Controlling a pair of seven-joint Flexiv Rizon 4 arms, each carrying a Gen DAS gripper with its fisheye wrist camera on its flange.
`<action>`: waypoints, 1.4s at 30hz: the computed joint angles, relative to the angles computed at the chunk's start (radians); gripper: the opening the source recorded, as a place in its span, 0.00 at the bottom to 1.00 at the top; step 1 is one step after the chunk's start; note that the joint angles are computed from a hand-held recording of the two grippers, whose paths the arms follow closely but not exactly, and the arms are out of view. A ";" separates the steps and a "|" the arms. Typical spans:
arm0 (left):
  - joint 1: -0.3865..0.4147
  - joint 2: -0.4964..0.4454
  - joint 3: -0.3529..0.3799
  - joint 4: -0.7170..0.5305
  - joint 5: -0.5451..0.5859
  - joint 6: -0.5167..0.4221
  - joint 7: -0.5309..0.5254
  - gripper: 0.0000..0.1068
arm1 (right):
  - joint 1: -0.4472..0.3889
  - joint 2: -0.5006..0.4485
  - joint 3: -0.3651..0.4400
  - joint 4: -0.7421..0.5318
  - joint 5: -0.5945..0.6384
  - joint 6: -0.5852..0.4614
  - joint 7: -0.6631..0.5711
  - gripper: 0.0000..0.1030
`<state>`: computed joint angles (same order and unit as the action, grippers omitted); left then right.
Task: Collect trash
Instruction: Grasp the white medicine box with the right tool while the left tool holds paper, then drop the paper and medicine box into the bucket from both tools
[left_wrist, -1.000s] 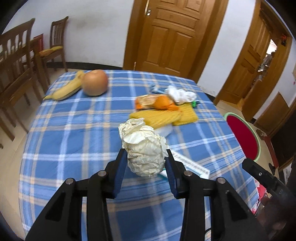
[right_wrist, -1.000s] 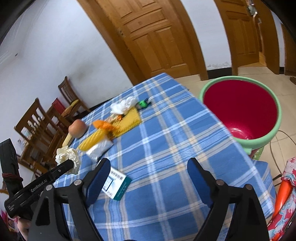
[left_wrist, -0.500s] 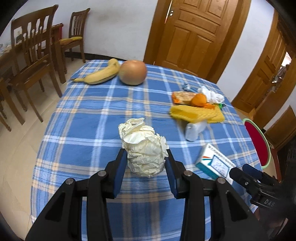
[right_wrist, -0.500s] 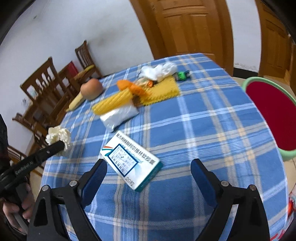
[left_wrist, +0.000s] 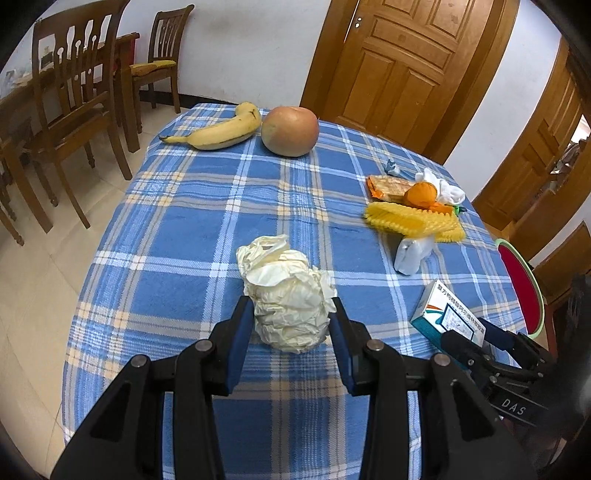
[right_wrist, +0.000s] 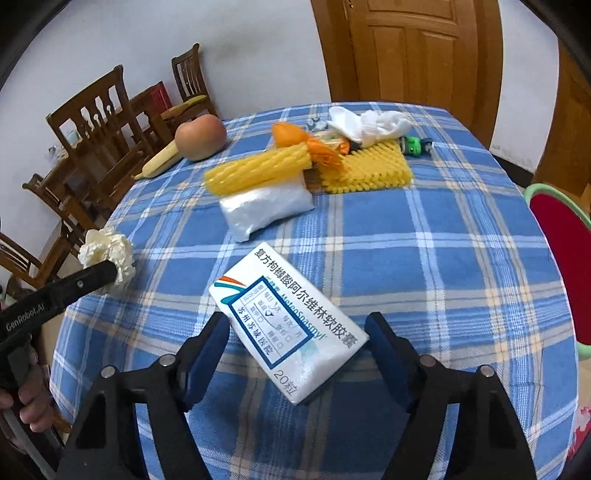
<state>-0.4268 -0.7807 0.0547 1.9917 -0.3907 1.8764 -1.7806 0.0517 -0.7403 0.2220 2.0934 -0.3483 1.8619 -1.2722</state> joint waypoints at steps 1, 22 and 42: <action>-0.001 0.000 0.000 -0.001 0.002 -0.001 0.001 0.39 | -0.003 -0.001 0.002 0.001 0.000 0.003 -0.001 0.74; -0.048 0.002 0.023 -0.030 0.008 -0.025 0.020 0.39 | 0.117 0.026 -0.120 0.080 0.070 0.108 -0.010 0.63; -0.064 -0.018 -0.019 -0.164 0.066 -0.082 0.100 0.39 | -0.074 0.052 -0.052 0.151 0.021 0.296 0.131 0.62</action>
